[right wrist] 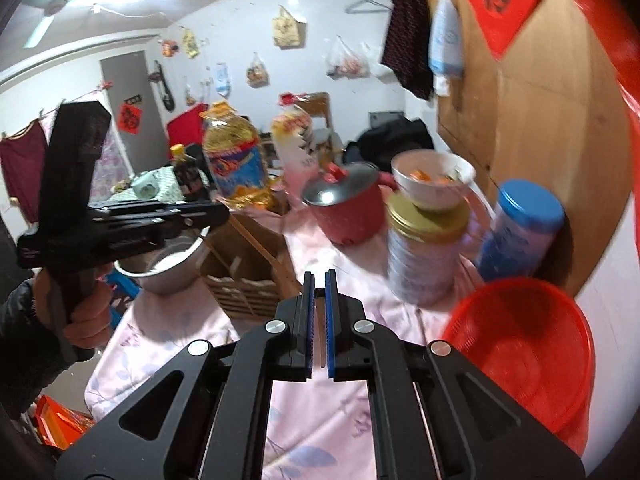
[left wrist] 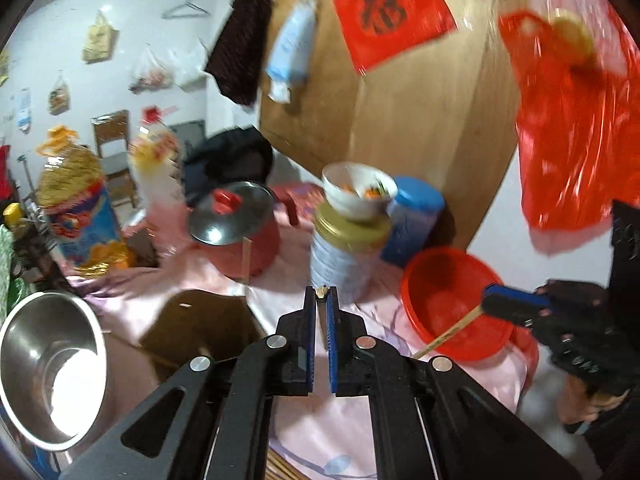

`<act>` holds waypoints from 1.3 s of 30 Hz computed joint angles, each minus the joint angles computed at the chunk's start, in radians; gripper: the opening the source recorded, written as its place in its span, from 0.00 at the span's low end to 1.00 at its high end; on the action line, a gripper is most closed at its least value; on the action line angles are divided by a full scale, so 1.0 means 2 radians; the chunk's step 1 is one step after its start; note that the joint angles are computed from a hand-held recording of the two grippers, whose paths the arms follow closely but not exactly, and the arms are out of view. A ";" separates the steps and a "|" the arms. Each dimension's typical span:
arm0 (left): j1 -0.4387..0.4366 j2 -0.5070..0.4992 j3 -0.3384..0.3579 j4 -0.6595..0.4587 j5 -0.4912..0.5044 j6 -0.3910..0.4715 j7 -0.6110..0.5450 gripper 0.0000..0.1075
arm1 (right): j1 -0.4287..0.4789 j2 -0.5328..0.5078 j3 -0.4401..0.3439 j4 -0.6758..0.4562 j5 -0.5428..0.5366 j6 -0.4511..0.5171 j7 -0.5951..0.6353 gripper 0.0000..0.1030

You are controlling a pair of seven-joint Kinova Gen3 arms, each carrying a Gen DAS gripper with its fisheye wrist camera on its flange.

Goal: Organize utensils
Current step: 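Lower both held chopsticks into the wooden holder slots, then open both tools and move them back to the chopstick pile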

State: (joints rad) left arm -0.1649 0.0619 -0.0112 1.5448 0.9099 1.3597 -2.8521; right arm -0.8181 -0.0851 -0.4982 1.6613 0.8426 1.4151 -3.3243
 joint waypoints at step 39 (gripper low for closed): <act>-0.039 -0.007 -0.011 -0.007 -0.096 -0.150 0.105 0.62 | 0.005 0.077 0.119 -0.056 0.030 -0.147 0.117 0.26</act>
